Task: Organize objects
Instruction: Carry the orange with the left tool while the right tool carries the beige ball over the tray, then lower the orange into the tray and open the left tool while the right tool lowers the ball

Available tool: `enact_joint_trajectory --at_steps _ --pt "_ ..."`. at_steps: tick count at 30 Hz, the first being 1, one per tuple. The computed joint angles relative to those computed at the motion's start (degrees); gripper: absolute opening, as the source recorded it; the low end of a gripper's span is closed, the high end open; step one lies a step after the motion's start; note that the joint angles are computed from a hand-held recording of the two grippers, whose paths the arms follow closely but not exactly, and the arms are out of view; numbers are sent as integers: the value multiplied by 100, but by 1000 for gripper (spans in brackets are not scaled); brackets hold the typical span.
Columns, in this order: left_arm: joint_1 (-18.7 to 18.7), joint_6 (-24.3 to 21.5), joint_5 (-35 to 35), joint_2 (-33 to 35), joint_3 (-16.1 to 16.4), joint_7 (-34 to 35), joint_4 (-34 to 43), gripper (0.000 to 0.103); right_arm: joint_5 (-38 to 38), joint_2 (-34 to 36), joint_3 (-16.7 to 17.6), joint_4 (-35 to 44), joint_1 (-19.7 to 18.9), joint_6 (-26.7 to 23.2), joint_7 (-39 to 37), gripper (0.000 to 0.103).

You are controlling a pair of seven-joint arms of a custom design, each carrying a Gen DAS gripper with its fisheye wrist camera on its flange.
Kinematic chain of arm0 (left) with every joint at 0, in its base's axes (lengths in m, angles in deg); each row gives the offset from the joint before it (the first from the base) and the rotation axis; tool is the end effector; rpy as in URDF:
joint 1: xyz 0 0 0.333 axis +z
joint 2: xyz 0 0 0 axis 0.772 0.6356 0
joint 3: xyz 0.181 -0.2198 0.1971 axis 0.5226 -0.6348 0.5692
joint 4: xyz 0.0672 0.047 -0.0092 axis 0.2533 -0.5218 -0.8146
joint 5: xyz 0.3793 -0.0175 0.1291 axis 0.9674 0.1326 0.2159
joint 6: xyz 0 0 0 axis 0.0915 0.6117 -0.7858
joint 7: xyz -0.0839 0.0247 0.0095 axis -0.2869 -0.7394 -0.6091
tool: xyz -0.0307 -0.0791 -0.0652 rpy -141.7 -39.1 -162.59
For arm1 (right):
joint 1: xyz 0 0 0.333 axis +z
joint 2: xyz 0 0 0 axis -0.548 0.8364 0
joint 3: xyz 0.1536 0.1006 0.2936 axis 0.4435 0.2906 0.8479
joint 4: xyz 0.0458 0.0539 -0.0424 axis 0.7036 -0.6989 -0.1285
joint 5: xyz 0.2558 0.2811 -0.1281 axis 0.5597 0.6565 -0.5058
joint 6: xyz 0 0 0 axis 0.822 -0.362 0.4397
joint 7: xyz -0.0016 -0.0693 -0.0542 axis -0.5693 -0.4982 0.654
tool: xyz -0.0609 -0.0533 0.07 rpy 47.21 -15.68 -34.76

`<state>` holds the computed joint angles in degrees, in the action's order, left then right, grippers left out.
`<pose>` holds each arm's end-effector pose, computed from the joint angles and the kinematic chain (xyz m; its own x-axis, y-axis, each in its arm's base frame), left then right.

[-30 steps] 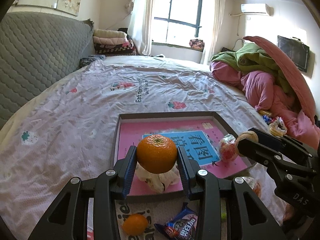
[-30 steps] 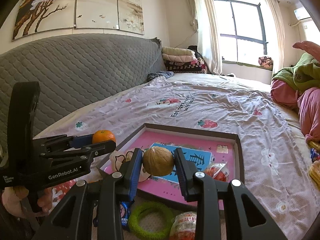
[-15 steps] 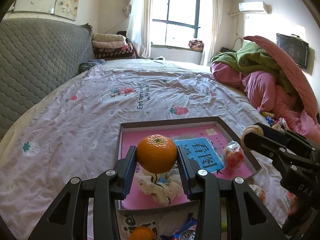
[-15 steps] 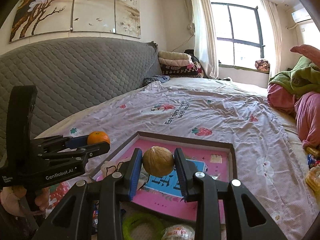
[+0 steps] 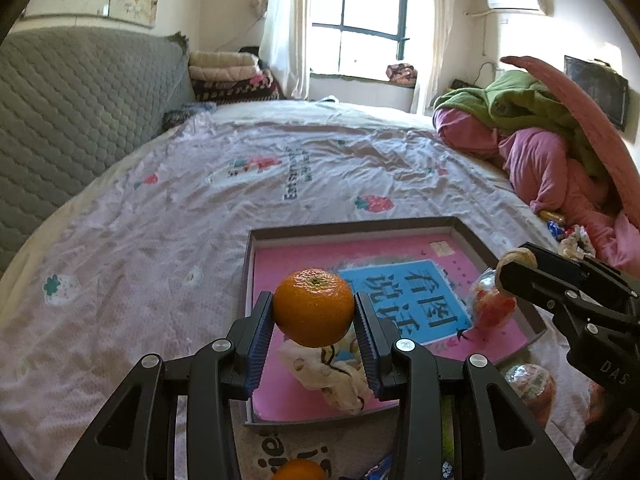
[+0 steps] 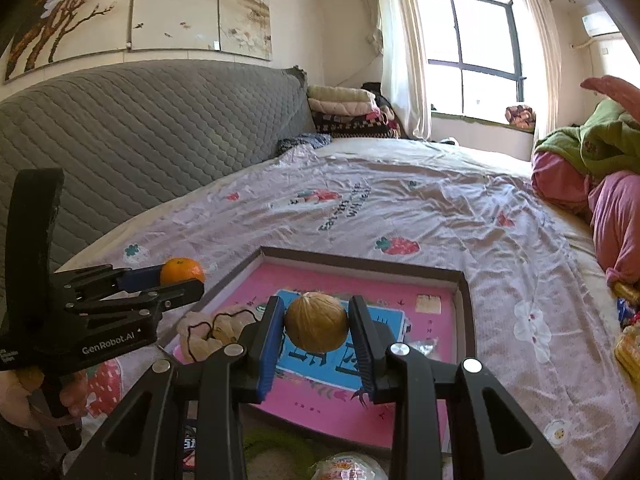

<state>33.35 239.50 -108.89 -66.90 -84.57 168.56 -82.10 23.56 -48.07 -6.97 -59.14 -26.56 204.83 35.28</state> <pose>0.4886 -0.1160 0.5044 -0.2801 -0.9578 0.0652 -0.6008 0.1219 -0.7901 0.4420 0.1419 0.5016 0.2337 -0.9693 -0.0761 -0.5139 -0.0567 -0.8560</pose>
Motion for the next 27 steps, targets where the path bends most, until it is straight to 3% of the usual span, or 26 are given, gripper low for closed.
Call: enact_joint_trajectory --at_steps 11,20,27 --pt "280 -282 221 135 -197 -184 31 41 -174 231 -1154 117 1153 -399 15 34" --pt "1245 -622 1982 210 -877 -1734 -12 41 112 341 -1315 173 1394 -708 -273 34" --pt "1192 -743 2506 350 -783 -2063 15 41 366 427 -1169 252 1296 -991 -493 34"
